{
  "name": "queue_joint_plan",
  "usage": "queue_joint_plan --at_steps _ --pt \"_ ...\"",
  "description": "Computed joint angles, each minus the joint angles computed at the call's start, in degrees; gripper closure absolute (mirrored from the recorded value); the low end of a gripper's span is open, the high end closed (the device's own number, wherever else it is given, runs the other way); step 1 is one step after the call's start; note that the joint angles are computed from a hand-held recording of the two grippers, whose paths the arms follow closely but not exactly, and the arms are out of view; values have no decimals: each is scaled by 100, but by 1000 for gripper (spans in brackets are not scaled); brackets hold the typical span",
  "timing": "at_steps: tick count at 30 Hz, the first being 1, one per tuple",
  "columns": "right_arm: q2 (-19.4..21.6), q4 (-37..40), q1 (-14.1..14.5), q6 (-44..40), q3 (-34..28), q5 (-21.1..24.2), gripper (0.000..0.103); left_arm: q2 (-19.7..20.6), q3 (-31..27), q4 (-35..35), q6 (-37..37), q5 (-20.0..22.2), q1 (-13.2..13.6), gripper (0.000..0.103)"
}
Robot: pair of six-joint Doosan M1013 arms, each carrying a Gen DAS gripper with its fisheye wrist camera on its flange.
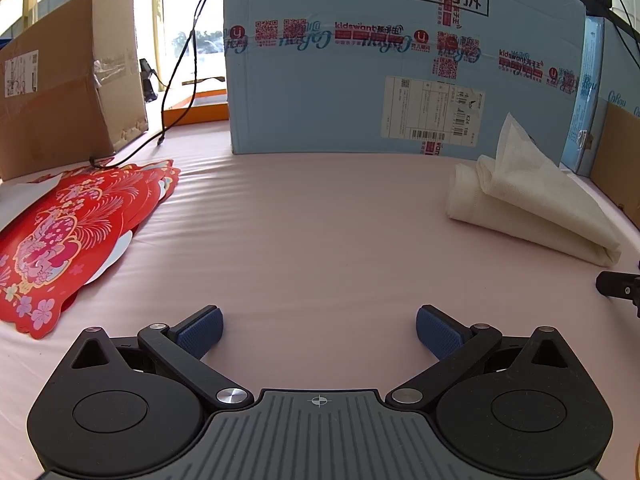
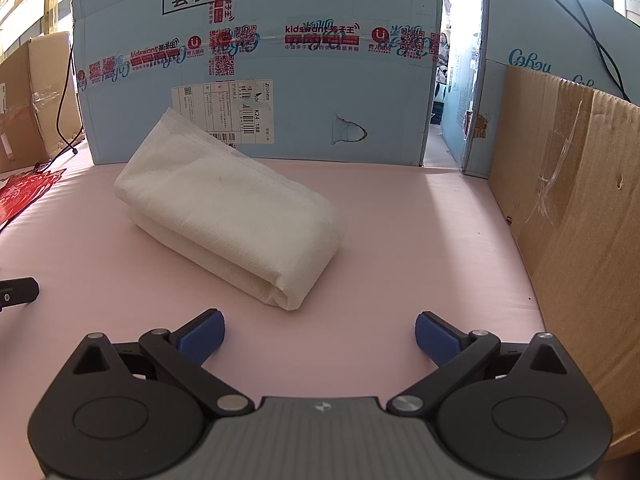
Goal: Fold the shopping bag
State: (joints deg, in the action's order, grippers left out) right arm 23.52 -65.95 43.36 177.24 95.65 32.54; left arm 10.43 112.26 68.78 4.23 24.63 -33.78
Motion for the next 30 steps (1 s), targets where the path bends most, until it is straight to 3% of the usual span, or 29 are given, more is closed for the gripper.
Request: queue_joint_plan --at_steps 30 --pt "56 14 34 49 -80 -1 0 -7 -1 -68 67 7 2 0"
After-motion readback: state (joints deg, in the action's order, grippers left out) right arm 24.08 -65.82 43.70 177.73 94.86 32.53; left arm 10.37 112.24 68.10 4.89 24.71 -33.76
